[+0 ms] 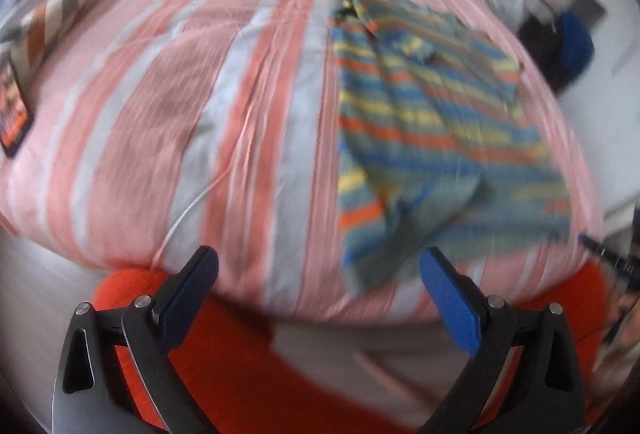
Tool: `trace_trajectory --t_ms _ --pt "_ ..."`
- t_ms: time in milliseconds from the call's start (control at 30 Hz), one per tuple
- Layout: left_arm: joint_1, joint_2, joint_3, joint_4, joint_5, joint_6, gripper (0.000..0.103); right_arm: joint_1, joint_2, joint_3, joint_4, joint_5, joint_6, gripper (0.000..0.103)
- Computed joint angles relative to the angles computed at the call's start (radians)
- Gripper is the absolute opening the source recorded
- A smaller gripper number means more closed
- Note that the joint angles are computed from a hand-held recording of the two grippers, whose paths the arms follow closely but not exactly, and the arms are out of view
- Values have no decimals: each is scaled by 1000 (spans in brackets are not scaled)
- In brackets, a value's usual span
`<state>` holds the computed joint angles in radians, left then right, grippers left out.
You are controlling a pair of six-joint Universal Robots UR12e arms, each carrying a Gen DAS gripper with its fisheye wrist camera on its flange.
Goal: Fold small clothes
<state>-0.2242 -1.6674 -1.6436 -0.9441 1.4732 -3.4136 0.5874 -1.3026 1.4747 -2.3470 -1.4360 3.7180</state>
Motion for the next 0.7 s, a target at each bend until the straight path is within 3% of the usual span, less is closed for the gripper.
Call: trace_trajectory --t_ms 133,200,267,333,433,500,600,700 --pt "-49 -102 92 -109 146 -75 100 -25 3 12 -58 -62 148 56" --pt "-70 -127 117 -173 189 -40 100 -29 -1 20 -65 -75 167 56" --pt "-99 -133 125 -238 254 43 100 -24 21 -5 -34 -75 155 56" --pt "-131 -103 96 -279 368 153 100 -18 18 -7 10 -46 124 56" --pt "-143 -44 41 -277 494 216 100 -1 -2 -9 77 -51 65 56" --pt "-120 -14 27 -257 454 177 100 10 -20 -4 112 -105 38 56" --pt "-54 4 16 -138 215 45 100 2 -28 18 54 -120 80 56" --pt "-59 -46 46 -83 143 -21 100 -16 -13 28 -30 -98 143 56"
